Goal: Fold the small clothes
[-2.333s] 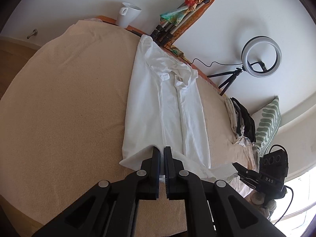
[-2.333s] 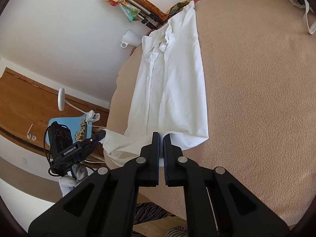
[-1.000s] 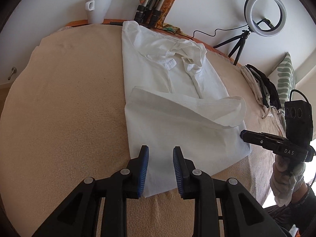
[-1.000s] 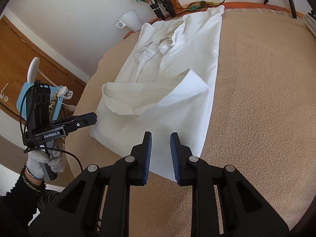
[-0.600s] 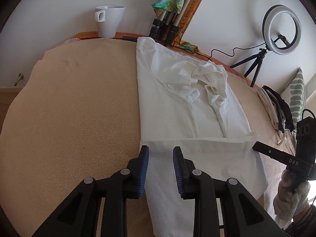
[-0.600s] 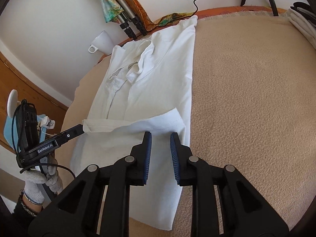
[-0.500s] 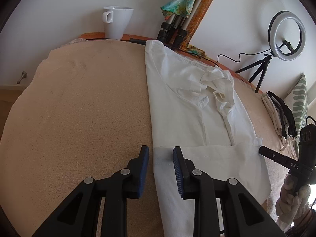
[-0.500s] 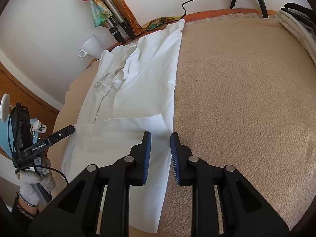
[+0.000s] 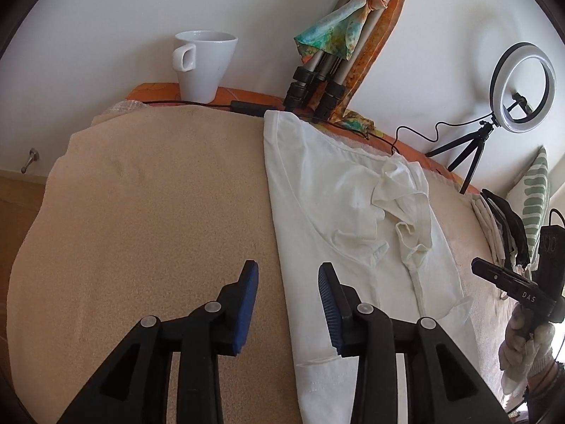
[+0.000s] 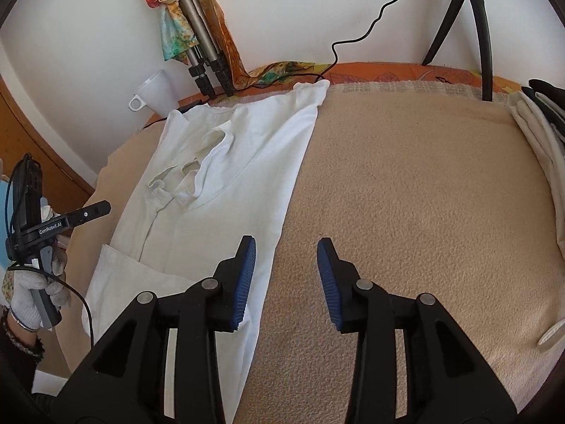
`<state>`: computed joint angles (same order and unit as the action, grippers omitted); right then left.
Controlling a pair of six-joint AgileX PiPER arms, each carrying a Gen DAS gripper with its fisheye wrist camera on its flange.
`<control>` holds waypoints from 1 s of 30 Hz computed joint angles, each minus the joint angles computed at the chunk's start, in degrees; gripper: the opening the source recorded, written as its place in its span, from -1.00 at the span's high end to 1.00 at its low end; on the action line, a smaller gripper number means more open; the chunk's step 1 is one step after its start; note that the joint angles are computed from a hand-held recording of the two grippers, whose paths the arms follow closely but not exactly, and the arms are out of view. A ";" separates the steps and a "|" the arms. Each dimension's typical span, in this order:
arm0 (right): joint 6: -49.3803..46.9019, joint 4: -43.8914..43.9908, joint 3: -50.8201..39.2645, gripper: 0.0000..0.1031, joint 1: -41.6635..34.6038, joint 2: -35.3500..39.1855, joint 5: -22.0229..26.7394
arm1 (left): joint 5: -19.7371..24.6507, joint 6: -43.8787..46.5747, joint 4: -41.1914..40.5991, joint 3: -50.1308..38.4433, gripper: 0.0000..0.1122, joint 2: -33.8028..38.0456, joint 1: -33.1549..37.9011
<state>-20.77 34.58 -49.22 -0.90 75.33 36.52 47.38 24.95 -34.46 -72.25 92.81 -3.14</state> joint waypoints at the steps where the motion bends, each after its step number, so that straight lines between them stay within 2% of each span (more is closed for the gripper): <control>1: -1.16 0.65 -1.77 0.25 -0.63 1.68 0.36 | 0.00 -0.22 0.09 -1.72 0.26 1.23 -0.50; 6: -4.65 4.72 -12.46 0.25 -3.02 12.73 2.85 | 0.82 -2.94 0.09 -11.02 0.10 8.62 -1.78; 13: -1.65 2.75 -23.69 0.35 -2.34 24.04 0.05 | 1.17 -7.72 4.33 -21.16 0.09 16.67 -2.61; 17: 2.24 -3.26 -29.09 0.37 0.44 28.60 -0.99 | 1.27 -9.09 5.84 -25.32 0.06 20.18 -2.71; 23: 13.74 -22.09 -36.42 0.36 5.13 33.84 -2.21 | 3.50 -12.59 8.00 -34.01 -0.02 26.99 -3.69; 27: 14.74 -25.76 -37.79 0.36 5.99 34.58 -2.16 | 4.83 -14.39 11.98 -40.85 -0.05 31.40 -5.69; 30: 13.20 -22.90 -37.37 0.19 4.49 34.47 -3.07 | 5.43 -15.82 12.80 -44.91 -0.05 33.91 -5.99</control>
<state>-7.58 11.68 -86.59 3.59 109.80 33.45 52.82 9.13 -21.66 -117.15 126.72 -9.13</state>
